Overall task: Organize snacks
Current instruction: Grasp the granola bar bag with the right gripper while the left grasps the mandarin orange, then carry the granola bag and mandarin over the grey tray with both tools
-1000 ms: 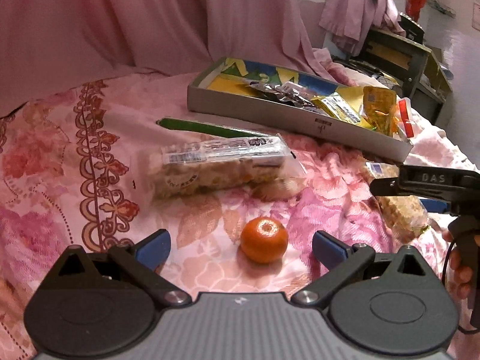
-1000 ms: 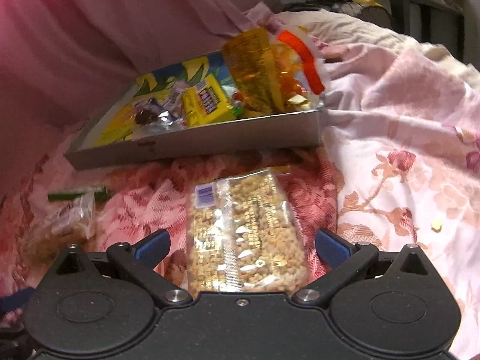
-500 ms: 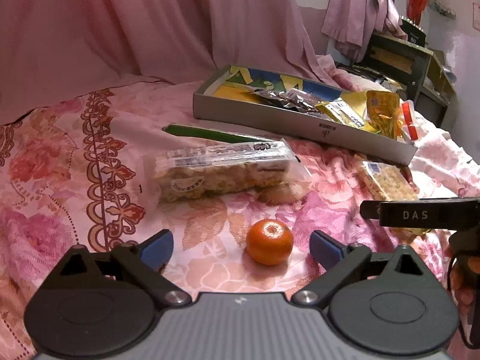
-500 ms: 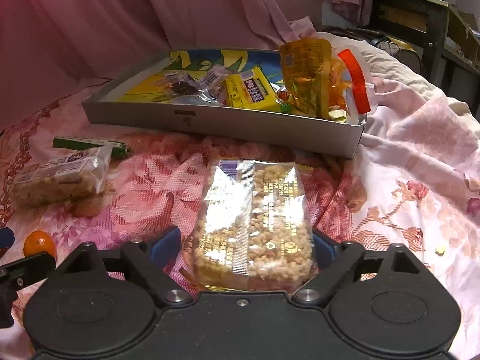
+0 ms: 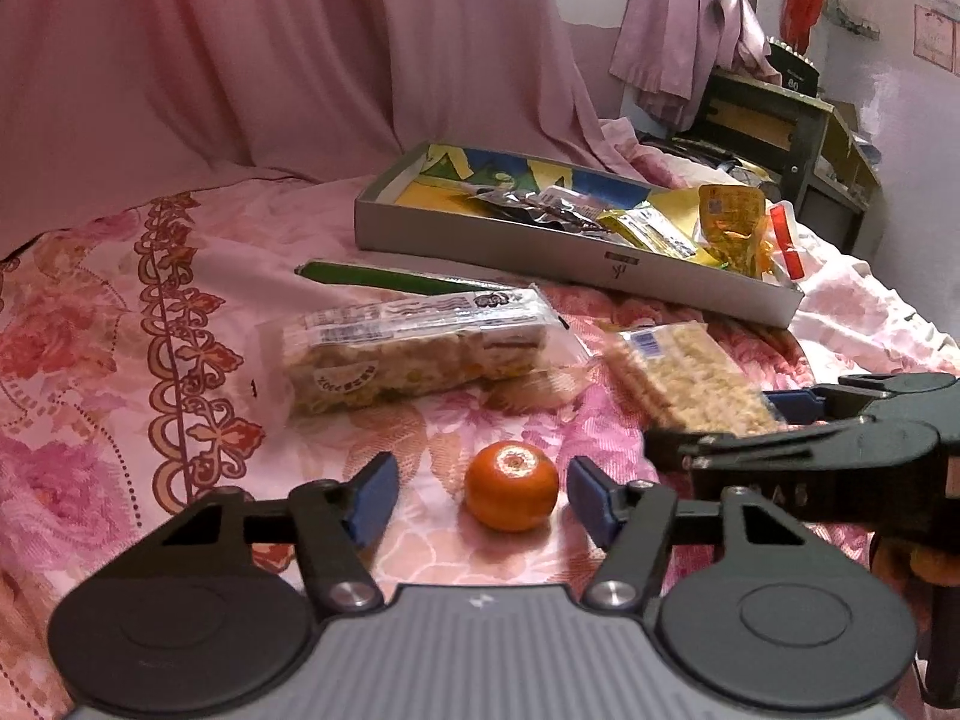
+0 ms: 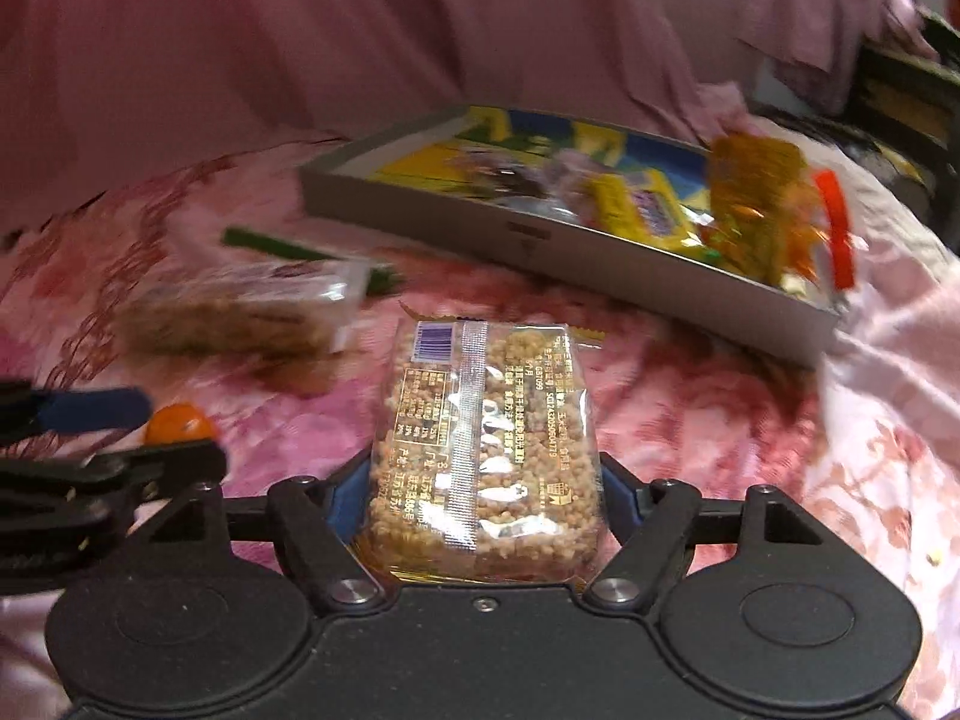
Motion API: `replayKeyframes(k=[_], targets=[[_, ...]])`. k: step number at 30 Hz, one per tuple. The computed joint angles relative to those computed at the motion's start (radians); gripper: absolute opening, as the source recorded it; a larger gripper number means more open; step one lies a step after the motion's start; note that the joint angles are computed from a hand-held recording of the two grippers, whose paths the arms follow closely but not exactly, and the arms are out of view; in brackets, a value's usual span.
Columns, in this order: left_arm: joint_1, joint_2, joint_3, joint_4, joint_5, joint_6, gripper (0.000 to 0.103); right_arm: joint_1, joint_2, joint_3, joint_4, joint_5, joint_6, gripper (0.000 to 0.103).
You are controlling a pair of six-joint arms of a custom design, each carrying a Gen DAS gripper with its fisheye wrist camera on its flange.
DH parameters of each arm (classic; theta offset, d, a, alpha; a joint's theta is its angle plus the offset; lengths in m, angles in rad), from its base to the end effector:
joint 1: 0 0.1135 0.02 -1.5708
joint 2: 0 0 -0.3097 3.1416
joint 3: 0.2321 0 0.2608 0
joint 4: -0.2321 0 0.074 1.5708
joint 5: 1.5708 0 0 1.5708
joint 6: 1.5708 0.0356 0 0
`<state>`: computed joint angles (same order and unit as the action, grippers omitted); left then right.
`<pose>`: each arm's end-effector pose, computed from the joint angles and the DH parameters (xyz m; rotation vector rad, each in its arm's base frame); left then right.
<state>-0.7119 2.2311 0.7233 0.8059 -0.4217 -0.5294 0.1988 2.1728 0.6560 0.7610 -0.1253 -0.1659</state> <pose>0.2875 -0.2288 0.0398 -0.0171 2.2087 -0.2104 0.3408 0.0732 0.0436 -0.4833 2.2740 0.1623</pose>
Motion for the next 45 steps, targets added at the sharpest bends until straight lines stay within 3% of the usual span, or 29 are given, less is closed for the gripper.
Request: replayKeyframes(k=[12,26,30,35,45], targets=[[-0.009,0.024,-0.011,0.073,0.056,0.068,0.056,0.004,-0.003,0.008,-0.024,-0.004,0.002,0.077],[0.011,0.050,-0.043,0.155,0.083,0.010,0.046,0.005,-0.002,0.005,-0.021,0.002,0.011,0.078],[0.012,0.052,-0.047,0.161,0.071,-0.005,0.038,0.010,-0.002,-0.002,-0.008,0.011,-0.004,0.077],[0.016,0.056,-0.050,0.172,0.074,-0.009,0.037,0.016,-0.006,-0.008,-0.003,0.014,-0.015,0.076],[0.027,0.063,-0.054,0.191,0.095,-0.020,0.037,0.072,0.014,-0.062,0.136,0.106,-0.116,0.076]])
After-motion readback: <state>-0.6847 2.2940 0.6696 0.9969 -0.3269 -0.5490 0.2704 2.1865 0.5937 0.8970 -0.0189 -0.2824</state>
